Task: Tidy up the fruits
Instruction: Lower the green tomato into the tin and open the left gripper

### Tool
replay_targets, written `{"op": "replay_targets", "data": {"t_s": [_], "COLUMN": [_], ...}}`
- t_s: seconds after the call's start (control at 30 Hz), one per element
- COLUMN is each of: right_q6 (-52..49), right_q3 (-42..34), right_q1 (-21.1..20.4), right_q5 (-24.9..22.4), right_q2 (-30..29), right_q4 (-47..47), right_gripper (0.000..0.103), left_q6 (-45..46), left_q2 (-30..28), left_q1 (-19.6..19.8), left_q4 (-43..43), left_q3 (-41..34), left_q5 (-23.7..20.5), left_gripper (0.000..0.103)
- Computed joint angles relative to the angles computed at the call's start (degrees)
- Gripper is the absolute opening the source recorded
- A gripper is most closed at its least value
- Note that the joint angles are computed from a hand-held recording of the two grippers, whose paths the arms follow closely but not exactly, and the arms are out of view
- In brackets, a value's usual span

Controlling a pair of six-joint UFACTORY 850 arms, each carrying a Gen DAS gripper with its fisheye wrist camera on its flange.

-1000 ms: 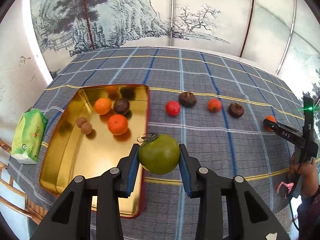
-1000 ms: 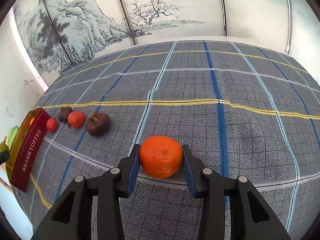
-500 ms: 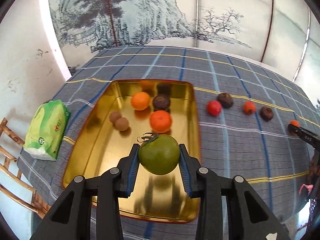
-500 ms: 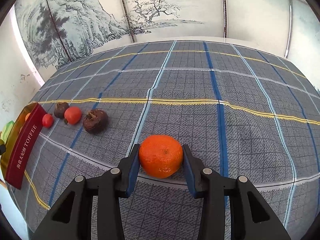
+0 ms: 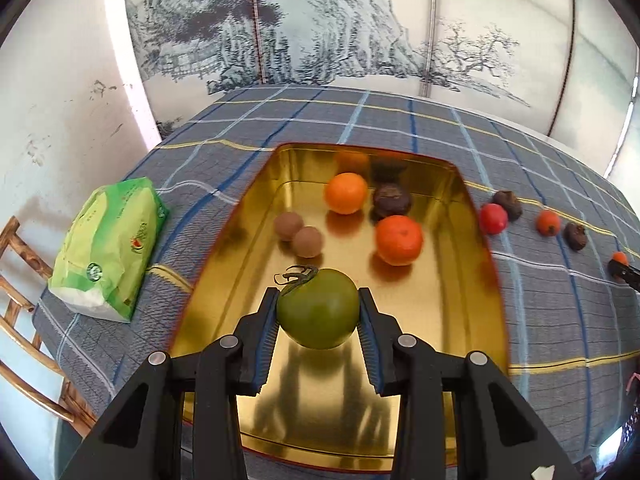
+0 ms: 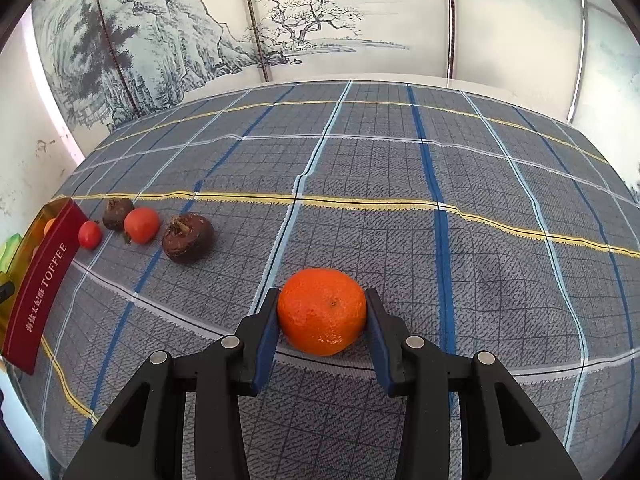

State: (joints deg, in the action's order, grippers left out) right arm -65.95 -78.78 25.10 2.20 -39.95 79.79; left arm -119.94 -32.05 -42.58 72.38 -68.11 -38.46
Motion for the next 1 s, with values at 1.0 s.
{"op": "replay_targets", "data": {"t_s": [1.0], "right_q6": [-10.58], "right_q3": [-0.47], "right_q1": [0.54], "right_q5": [0.97], "right_q2": [-0.36], "right_q4": [10.64], "right_gripper": [0.042], "left_q6": [-0.26], "left_q2": [-0.79], "left_q1": [1.85], "left_q4": [2.44], "left_q3": [1.32], "left_q5": [-0.19], "left_gripper": [0.035]}}
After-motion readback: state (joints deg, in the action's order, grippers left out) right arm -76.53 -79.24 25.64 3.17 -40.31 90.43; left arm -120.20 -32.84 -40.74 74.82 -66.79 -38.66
